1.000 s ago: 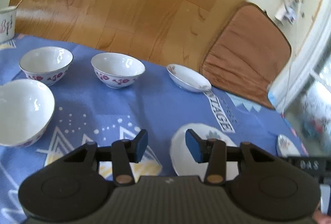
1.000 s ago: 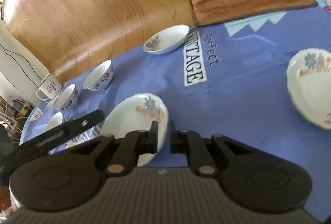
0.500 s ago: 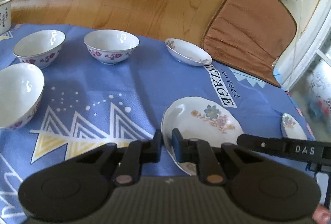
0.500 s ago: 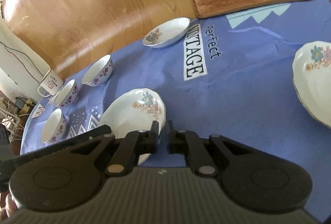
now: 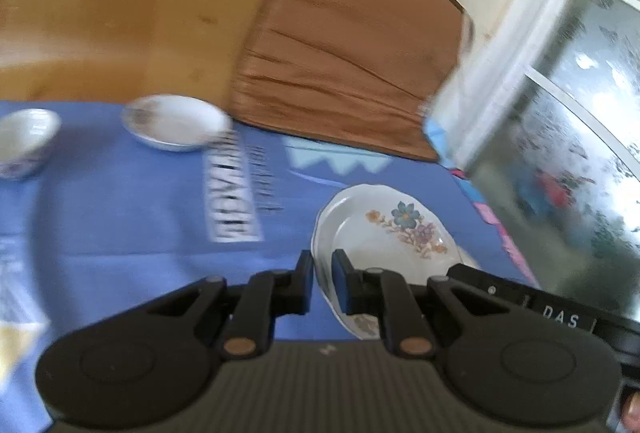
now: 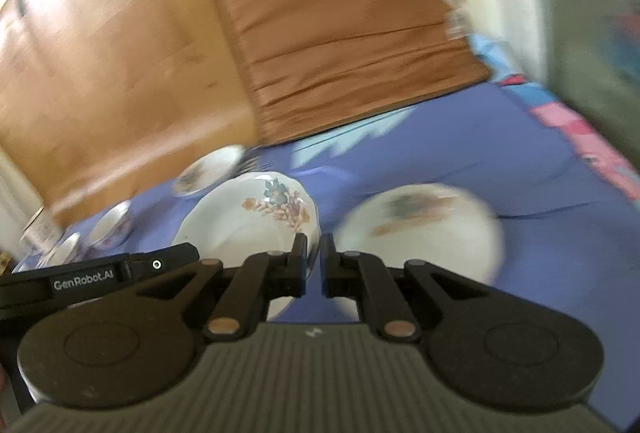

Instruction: Organize plates and bowls

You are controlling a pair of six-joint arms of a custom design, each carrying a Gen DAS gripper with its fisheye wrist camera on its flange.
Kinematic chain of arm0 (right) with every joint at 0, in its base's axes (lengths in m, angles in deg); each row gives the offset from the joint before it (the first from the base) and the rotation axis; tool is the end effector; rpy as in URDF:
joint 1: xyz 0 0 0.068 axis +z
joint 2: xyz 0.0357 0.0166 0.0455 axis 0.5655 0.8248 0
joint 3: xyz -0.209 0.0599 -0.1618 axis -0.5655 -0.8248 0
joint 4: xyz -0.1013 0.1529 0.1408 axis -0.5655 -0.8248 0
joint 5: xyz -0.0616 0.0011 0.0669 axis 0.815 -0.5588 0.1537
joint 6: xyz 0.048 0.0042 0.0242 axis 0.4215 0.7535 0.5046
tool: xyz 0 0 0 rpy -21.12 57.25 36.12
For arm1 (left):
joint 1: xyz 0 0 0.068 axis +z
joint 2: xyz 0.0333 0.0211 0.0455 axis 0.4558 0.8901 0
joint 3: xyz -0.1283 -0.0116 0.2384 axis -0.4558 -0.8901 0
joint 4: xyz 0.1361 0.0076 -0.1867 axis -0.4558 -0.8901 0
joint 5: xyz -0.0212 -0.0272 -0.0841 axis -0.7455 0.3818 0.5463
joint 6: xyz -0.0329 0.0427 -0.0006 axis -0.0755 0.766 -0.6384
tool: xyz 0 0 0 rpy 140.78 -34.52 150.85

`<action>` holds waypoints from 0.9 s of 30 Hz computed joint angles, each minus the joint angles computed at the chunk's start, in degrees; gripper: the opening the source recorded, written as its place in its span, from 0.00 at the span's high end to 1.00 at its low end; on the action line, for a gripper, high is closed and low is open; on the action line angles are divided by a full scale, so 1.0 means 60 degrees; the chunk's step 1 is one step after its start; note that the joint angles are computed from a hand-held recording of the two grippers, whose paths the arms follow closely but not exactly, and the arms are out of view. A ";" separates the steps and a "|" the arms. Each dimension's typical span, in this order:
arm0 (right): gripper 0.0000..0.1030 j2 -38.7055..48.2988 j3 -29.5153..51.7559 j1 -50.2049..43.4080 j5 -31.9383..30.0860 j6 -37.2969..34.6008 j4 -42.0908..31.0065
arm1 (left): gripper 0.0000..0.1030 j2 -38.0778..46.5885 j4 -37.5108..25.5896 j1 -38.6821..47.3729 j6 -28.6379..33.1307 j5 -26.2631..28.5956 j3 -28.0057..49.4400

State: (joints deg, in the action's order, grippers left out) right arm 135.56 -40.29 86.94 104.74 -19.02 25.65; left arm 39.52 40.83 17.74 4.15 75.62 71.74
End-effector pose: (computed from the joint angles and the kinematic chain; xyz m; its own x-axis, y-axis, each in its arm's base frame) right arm 0.2001 0.2191 0.1680 -0.4419 0.4940 -0.7488 0.3351 0.8652 0.3730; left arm 0.3449 -0.0777 0.1925 -0.6967 0.2066 -0.6869 0.5793 0.7268 -0.3690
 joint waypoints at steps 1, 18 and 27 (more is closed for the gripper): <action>0.92 -0.0227 -0.0279 -0.0011 0.0164 0.0225 -0.0157 | 0.89 0.0065 -0.0009 -0.0279 -0.0140 -0.0077 0.0065; 0.85 0.0274 -0.0862 -0.0303 0.1120 0.0894 -0.0564 | 0.82 0.0458 0.0641 -0.1979 -0.0667 -0.1154 -0.0061; 0.83 0.0719 -0.0211 0.0034 0.1291 -0.1038 0.1534 | 0.82 0.0262 0.1955 0.0434 -0.0134 -0.0386 -0.0518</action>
State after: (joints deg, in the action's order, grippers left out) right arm 139.87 -41.55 87.14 112.49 -25.24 34.86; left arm 41.09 52.57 20.34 3.34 73.30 68.63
